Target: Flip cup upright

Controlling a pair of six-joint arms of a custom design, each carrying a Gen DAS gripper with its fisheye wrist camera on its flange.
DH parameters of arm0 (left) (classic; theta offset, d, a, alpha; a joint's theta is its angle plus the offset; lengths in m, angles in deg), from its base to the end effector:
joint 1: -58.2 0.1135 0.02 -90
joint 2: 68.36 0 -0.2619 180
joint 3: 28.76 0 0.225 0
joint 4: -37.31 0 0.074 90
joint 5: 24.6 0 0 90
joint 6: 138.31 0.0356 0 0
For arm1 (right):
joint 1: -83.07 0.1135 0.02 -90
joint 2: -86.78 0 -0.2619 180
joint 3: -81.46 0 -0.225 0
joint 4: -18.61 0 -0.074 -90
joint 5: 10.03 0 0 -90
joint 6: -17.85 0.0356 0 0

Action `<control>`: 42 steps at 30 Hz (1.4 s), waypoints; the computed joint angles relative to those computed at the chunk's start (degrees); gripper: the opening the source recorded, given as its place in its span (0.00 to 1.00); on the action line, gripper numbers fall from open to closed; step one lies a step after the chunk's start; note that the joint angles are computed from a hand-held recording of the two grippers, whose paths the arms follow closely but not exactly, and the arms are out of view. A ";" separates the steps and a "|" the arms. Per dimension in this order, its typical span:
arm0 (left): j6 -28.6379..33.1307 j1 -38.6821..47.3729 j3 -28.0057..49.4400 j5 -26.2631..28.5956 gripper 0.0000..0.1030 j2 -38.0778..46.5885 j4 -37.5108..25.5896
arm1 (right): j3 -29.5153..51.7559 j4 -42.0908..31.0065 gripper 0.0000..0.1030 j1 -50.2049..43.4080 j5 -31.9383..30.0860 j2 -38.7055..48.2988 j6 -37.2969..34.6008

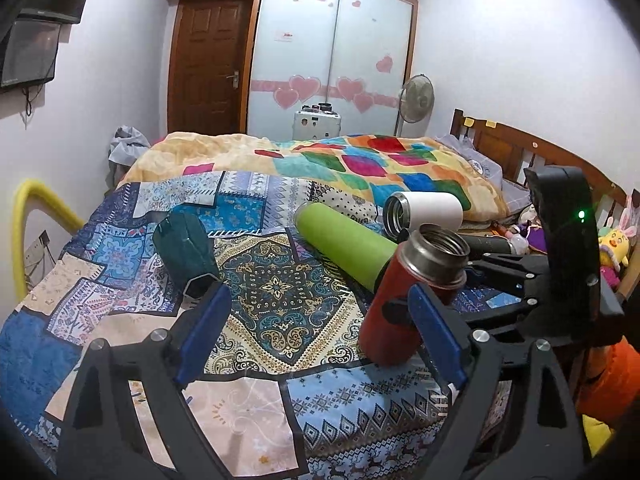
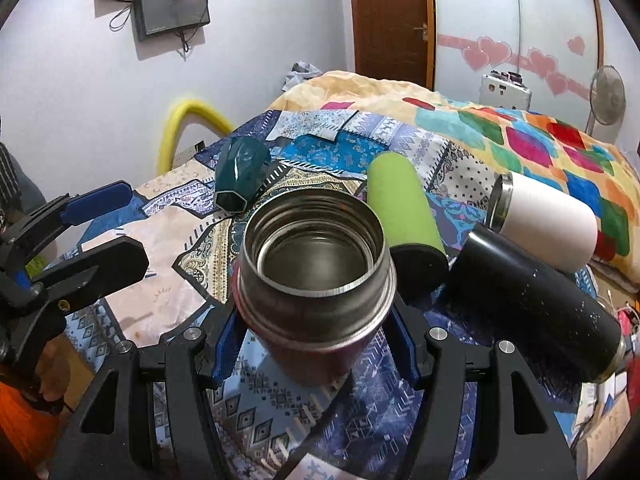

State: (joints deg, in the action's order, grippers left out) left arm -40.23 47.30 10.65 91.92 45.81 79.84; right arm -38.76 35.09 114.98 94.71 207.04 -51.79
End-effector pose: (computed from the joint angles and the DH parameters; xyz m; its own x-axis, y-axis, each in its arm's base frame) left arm 0.2679 -0.0678 0.0789 -0.4426 0.2133 -0.8710 0.6083 0.7850 -0.1169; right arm 0.2941 0.1725 0.0686 -0.6766 -0.0250 -0.7359 -0.1284 0.9881 0.0846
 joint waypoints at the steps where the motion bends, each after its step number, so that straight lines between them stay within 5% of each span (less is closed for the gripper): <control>1: -0.07 0.02 0.14 0.01 0.88 0.15 0.00 | 0.18 0.33 0.58 0.16 0.21 0.37 -0.30; 12: 0.02 -1.03 -1.27 -0.88 0.88 -1.32 0.68 | -2.17 1.48 0.67 1.05 0.35 -1.75 1.11; 20: -3.22 -1.67 -7.36 -0.61 0.88 -12.48 0.24 | -15.52 3.91 0.73 8.08 12.95 -17.49 3.31; 26: -5.97 -2.50 -15.08 -3.48 0.88 -29.71 -3.00 | -22.68 1.86 0.77 17.76 26.06 -33.48 5.10; 33: -8.05 -4.70 -21.32 -8.61 0.88 -61.24 -20.40 | -25.05 2.14 0.77 28.17 39.42 -40.91 7.27; 42: -9.02 -10.02 -22.22 -16.49 0.95 -87.52 -40.22 | -26.41 4.07 0.81 35.58 49.84 -42.11 9.51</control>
